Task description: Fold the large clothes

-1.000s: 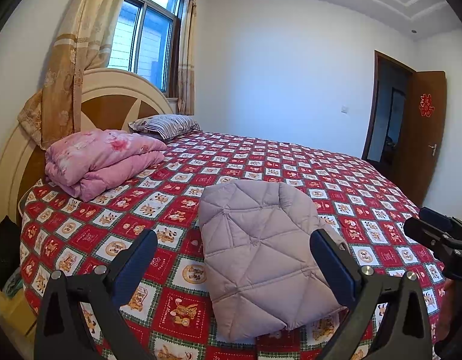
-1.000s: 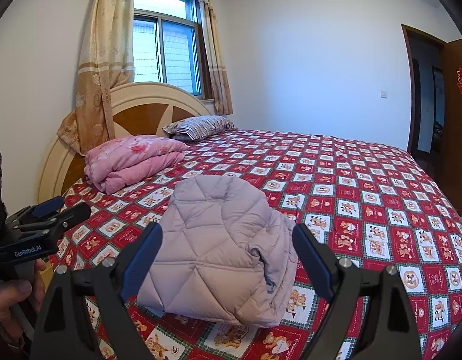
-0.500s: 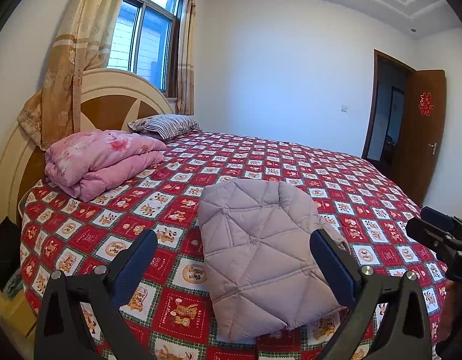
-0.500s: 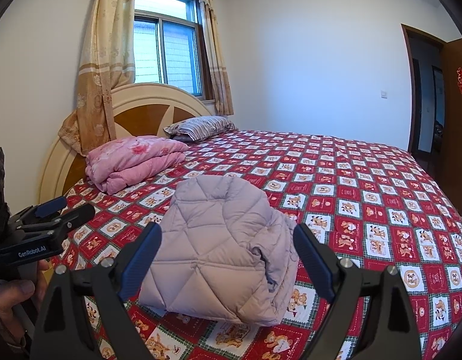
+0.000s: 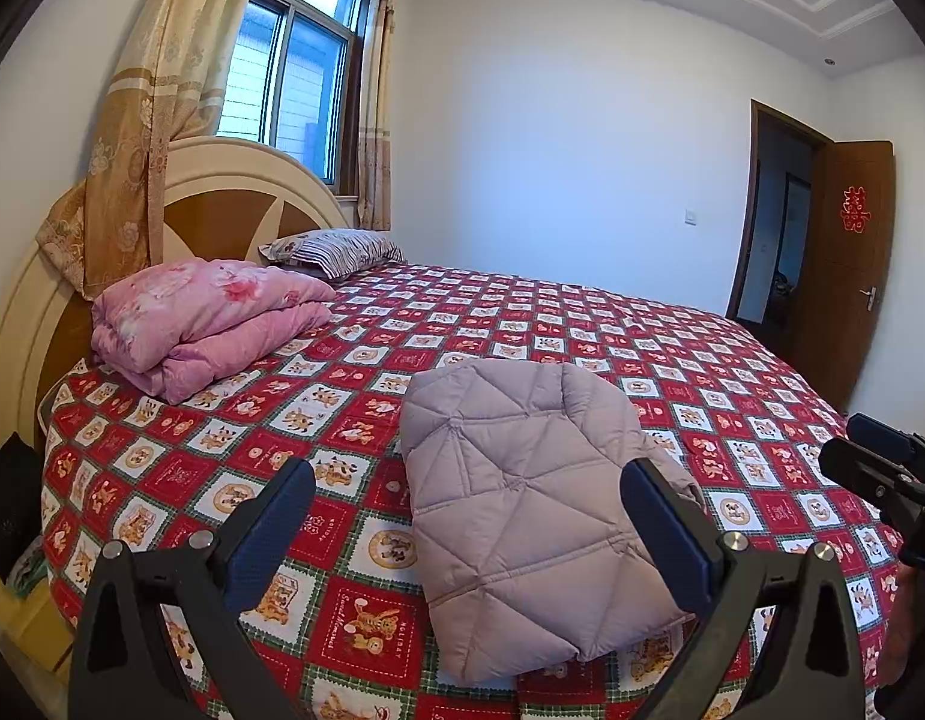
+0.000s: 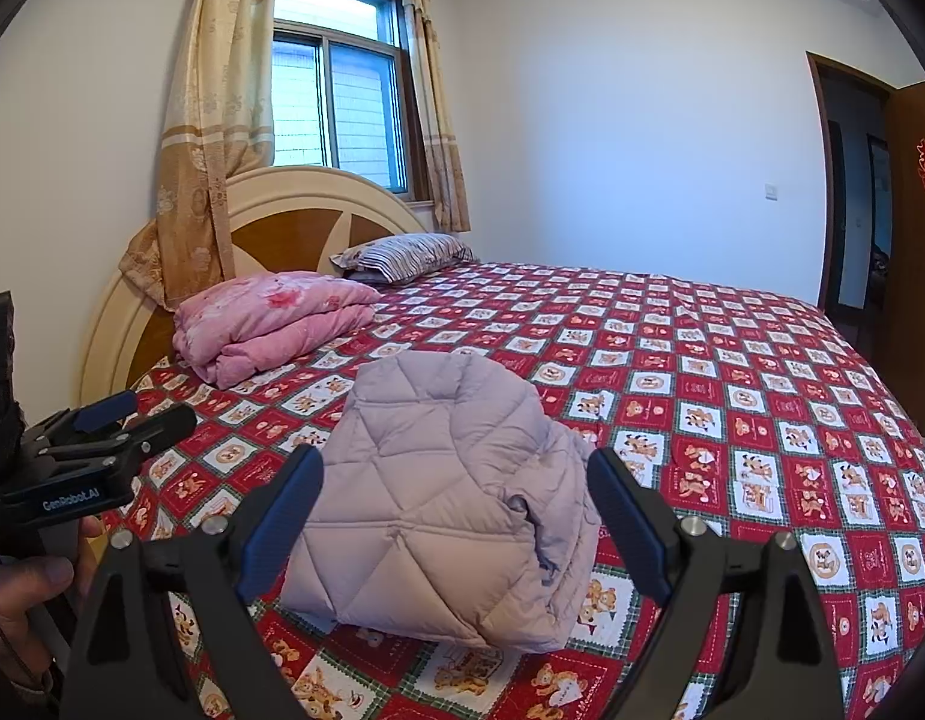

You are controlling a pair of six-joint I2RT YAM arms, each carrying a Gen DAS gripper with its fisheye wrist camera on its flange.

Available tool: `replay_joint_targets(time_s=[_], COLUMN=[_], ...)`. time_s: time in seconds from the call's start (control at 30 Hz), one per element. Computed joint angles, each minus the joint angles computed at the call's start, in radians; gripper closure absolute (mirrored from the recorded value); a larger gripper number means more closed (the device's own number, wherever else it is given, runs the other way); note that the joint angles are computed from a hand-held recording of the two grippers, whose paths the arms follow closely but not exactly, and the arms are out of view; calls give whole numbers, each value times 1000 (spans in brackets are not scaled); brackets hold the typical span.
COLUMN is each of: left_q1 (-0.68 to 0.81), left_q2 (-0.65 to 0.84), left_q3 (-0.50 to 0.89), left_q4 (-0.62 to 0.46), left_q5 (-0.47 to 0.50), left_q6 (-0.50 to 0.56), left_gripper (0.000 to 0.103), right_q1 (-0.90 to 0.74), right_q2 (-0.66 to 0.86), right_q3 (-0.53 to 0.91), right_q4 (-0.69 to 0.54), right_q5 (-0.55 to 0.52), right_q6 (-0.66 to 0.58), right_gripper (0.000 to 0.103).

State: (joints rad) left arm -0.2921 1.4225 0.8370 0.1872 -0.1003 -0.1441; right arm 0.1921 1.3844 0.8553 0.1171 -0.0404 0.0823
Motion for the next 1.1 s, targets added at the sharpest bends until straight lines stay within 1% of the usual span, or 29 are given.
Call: replay_joint_targets(time_s=[0.27,0.4,0.57,0.63,0.8,0.97,1.1], left_q1=[-3,-13,-35,-38,-20,-25,-38], left_q2=[0,6,2,2,6,19,22], left_q3=[-2,5,-9,-11,-11,-5,-9], left_q4=[3,1,27,31,30,31,42], left_q5=[-7,-34,-66,-71,-31,-37,-69], left_q6=[5,28,52,47,17,9,13], left_gripper=[1,1,1,1,1,1,1], right_q1=[5,11,6,9,3,-2,-2], right_q2=[0,-3,-11,-14,-25,-24,-24], right_q3=[2,-3,-3,-1,-6,-5,-6], right_q4=[-2,4,-1,-1,-4,-11,-8], right_q5=[5,11,7,11,6,-5,-5], right_q6=[3,6,8,10,4,3,3], right_gripper=[11,11,9,9,9,9,9])
